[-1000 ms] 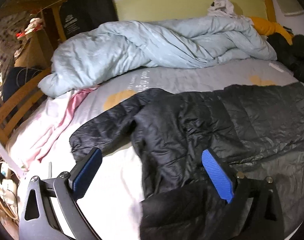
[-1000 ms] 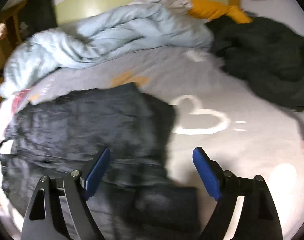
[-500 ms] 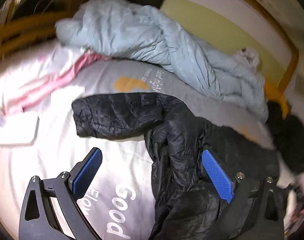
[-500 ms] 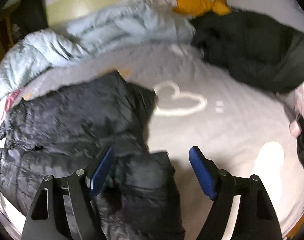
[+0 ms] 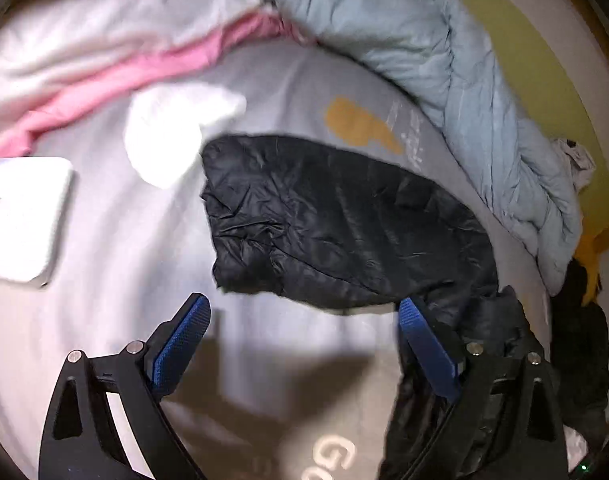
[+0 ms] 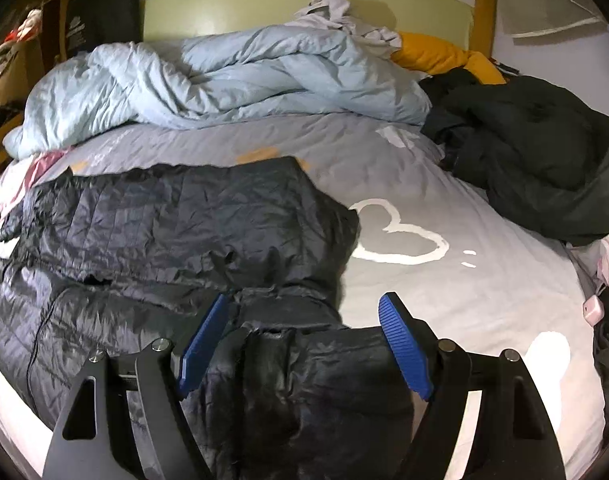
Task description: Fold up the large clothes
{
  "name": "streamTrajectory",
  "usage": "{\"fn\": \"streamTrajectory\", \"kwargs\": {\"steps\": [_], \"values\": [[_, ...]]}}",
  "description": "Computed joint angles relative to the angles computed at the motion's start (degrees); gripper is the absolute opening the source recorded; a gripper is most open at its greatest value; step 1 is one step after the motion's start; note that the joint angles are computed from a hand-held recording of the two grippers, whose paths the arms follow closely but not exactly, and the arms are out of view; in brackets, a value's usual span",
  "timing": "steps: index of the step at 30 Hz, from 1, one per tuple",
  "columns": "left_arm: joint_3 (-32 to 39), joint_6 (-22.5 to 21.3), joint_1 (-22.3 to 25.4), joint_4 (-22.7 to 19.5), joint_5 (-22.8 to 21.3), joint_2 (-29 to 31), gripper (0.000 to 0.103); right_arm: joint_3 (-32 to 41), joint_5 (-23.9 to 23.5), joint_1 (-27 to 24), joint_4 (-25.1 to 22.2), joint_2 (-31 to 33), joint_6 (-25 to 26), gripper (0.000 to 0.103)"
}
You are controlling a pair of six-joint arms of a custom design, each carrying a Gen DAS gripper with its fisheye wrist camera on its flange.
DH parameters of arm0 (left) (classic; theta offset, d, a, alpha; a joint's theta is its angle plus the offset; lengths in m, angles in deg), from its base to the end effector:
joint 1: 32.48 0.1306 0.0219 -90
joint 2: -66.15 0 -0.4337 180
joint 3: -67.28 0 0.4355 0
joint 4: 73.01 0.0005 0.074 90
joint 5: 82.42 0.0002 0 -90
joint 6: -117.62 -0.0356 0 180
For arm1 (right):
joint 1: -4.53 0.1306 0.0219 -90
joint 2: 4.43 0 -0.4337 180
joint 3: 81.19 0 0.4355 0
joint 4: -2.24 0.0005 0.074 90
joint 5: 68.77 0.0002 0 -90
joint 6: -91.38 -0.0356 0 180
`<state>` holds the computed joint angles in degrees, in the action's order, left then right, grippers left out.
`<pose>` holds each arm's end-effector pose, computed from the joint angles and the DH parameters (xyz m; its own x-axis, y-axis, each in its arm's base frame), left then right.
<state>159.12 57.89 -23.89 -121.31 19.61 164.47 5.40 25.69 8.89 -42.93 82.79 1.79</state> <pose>0.5746 0.0788 0.4216 -0.6839 -0.6019 -0.4123 -0.4307 0.7892 -0.4378 0.5113 0.0357 0.4804 -0.7147 -0.0616 -0.6967 -0.0269 0.9978 -0.0607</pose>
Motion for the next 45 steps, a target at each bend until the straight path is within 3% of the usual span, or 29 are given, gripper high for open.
{"fn": "streamTrajectory", "kwargs": {"steps": [2,5,8,9,11,12,13,19,24,27,30,33,35,39,45], "values": [[0.67,-1.39,0.03,-0.58,-1.92,1.54,0.09,0.16,-0.15,0.25,-0.13,0.38,0.53,0.08],[-0.45,-0.45,1.09,3.25,0.62,1.74,0.089,0.81,1.05,0.75,-0.99,1.58,0.93,0.08],[-1.93,1.47,2.22,7.74,2.26,1.23,0.075,1.09,0.78,0.9,-1.66,2.04,0.74,0.08],[-2.34,2.06,2.65,9.05,3.92,1.22,0.067,1.1,0.58,0.92,-1.71,2.08,0.89,0.08],[-2.48,2.72,3.14,10.54,6.36,1.51,0.041,1.12,1.51,1.24,-2.09,2.34,1.89,0.08],[-2.34,2.87,3.19,10.65,6.74,1.58,0.02,1.15,2.59,1.45,-2.34,2.59,2.49,0.08],[-2.45,2.96,3.04,11.09,7.07,1.29,0.01,1.13,3.39,1.62,-2.42,2.76,2.51,0.08],[-5.99,-1.37,-1.73,23.88,7.02,-7.54,0.009,1.46,3.08,1.27,-3.25,3.04,0.71,0.08],[-12.28,-8.89,-9.46,38.68,8.56,-18.32,0.009,0.97,4.55,2.21,-2.44,2.43,0.8,0.08],[-15.03,-11.59,-14.06,44.34,10.45,-22.18,0.009,1.17,4.53,2.69,-2.19,2.4,-1.09,0.08],[-14.99,-13.06,-18.66,43.87,11.64,-22.34,0.009,0.96,4.11,3.34,-1.34,1.95,-1.03,0.08],[-13.5,-16.35,-22.71,39.43,13.28,-20.17,0.009,0.29,4.68,4.03,-0.28,1.24,-0.84,0.08],[-12.58,-20.08,-25.81,35.06,11.43,-18.69,0.009,-0.15,1.78,3.65,0.57,0.54,-2.03,0.08],[-11.82,-21.23,-28.08,30.85,12.28,-15.33,0.009,-0.94,-7.02,2.16,3.06,-0.79,-4.93,0.08],[-11.53,-22.44,-30.0,26.91,12.58,-12.92,0.009,-2.92,-7.98,3.52,8.56,-2.38,-3.65,0.08]]}}
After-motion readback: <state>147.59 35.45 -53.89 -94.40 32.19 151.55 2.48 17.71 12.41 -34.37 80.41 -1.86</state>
